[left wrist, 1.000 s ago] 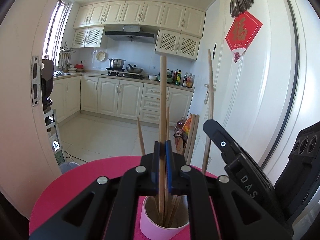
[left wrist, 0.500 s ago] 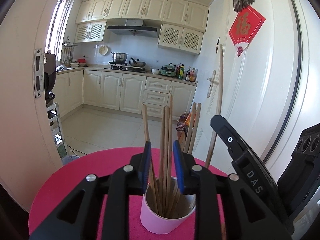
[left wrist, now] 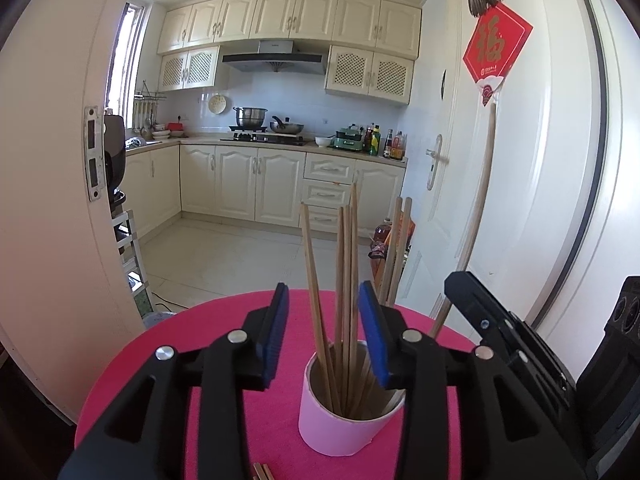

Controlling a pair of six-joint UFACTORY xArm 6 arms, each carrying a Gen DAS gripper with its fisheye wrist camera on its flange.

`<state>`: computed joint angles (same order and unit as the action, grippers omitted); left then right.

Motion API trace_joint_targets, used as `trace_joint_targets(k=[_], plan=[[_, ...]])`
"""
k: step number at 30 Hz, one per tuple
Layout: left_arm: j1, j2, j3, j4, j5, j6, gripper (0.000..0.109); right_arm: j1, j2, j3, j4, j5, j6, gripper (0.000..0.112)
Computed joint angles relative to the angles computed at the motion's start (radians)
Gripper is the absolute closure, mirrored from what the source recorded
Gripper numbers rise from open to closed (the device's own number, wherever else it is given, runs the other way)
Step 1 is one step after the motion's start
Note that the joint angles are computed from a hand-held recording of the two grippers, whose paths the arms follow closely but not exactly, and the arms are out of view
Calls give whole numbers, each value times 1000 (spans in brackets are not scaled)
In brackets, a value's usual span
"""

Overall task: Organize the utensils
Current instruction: 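Drop the chopstick into the cup with the left tool while the right tool releases its own, then bring both open tools back down to the remaining chopsticks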

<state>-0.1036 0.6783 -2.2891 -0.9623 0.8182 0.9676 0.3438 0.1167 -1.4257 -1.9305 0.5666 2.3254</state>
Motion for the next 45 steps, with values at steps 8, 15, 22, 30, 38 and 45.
trace_joint_targets(k=[8, 15, 22, 30, 38, 45], plan=[[0, -46, 79, 20, -39, 30, 67, 1, 9, 5, 100, -56, -81, 105], [15, -109, 168, -10, -53, 75, 61, 21, -10, 22, 183, -44, -153, 104], [34, -197, 287, -58, -61, 136, 57, 69, -61, 64, 199, 44, -173, 70], [68, -302, 428, -80, -50, 203, 55, 127, -126, 121, 264, 107, -235, 66], [113, -316, 453, 128, 85, 93, 49, 146, -108, 104, 646, 49, -571, 63], [154, -214, 354, 355, 262, -91, 49, 166, -13, 47, 1199, 65, -1027, 63]])
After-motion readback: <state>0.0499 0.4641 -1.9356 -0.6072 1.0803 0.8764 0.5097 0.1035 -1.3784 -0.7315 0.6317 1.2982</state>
